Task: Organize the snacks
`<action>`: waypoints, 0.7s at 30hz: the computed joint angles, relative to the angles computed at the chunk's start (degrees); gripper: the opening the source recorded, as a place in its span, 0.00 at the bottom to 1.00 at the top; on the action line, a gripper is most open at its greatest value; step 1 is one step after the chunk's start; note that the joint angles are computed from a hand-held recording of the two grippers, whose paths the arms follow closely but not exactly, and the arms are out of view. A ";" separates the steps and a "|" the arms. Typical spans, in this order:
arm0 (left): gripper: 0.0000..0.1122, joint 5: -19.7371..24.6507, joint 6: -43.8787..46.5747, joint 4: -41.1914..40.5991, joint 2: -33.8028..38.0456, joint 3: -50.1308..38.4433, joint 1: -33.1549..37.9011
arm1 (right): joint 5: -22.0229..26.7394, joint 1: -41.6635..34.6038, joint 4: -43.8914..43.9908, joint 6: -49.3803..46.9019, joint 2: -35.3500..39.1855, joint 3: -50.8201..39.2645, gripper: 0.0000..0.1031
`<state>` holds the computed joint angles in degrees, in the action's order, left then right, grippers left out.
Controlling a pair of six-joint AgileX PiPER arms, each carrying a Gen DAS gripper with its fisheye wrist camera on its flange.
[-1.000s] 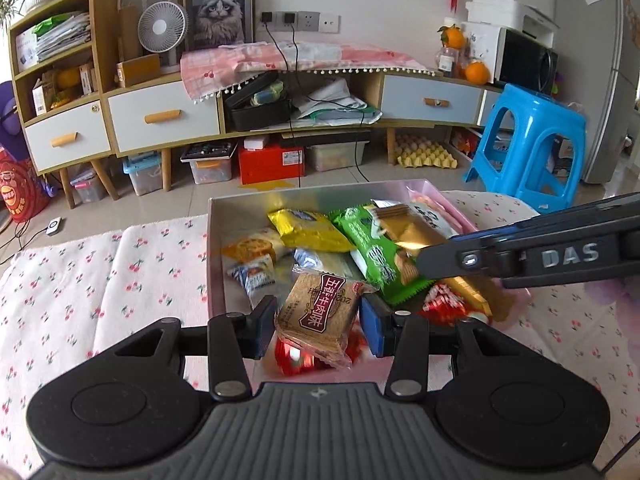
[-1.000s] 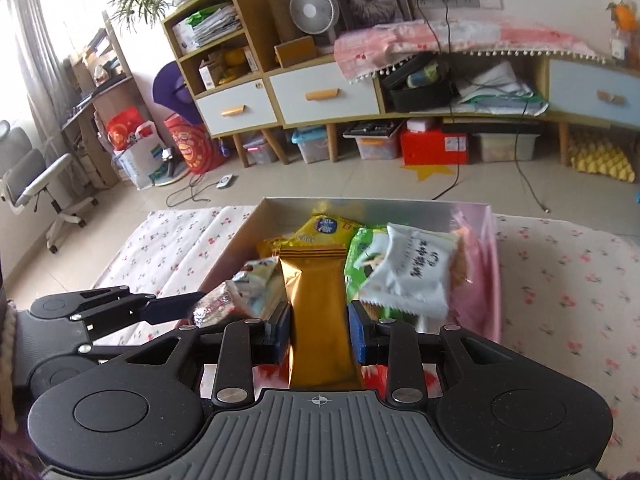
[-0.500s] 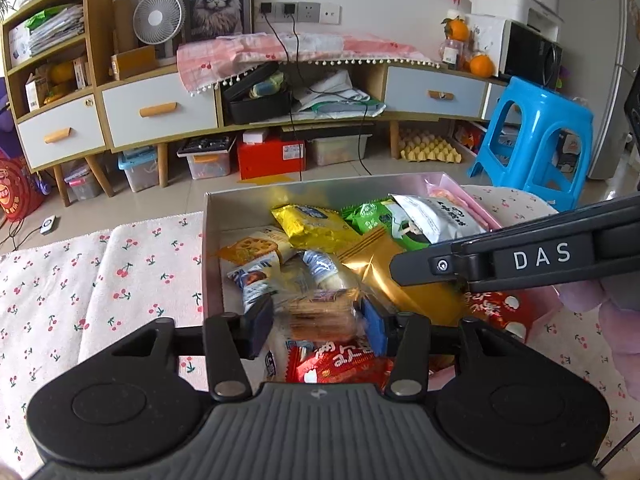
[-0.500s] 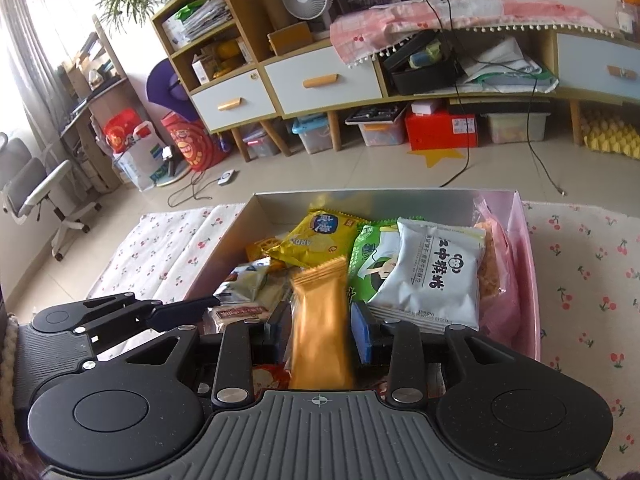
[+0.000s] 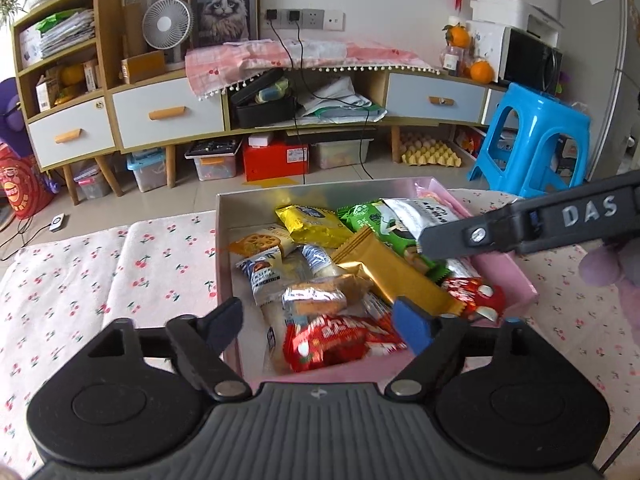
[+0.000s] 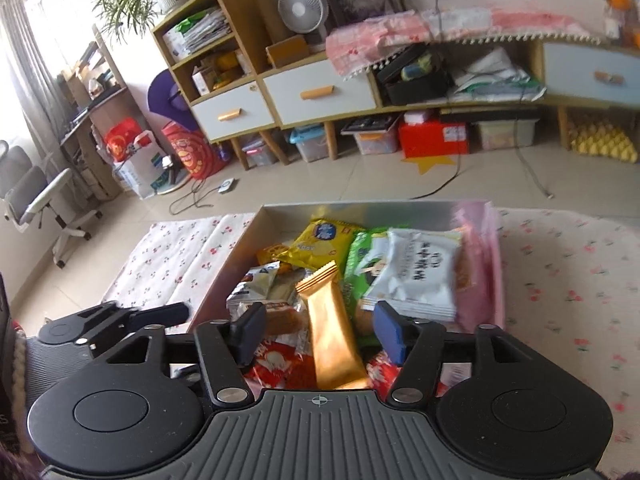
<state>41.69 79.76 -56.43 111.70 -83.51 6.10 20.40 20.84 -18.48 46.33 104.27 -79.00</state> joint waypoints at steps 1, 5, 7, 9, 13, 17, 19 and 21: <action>0.79 -0.12 -0.17 0.10 -1.00 0.98 0.20 | 0.53 0.37 -2.28 2.50 -1.38 1.08 0.66; 0.86 -0.69 -2.63 2.65 -5.86 5.40 0.92 | 5.05 3.30 -13.30 14.36 -6.97 5.36 0.73; 0.87 -0.64 -4.89 4.36 -7.97 7.20 1.38 | 9.53 6.36 -20.46 21.92 -9.21 7.35 0.79; 0.89 -0.90 -7.60 6.72 -10.30 9.14 1.69 | 13.35 9.07 -22.91 24.41 -11.01 8.87 0.79; 0.91 -2.11 -10.62 9.31 -14.83 13.34 2.41 | 17.81 13.58 -24.86 29.94 -14.61 11.75 0.79; 0.91 -4.21 -17.33 15.02 -18.74 16.43 2.07 | 24.77 19.08 -26.61 35.02 -16.54 12.07 0.85; 0.91 -5.03 -20.24 17.05 -20.37 17.95 2.04 | 29.59 22.06 -27.38 36.04 -16.21 11.11 0.87; 0.91 -5.75 -21.46 18.30 -21.71 19.48 2.07 | 33.36 24.70 -27.91 37.19 -15.70 10.53 0.87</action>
<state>35.94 58.31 -38.12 89.99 -64.04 8.17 53.76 45.55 -46.38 83.52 88.58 -68.47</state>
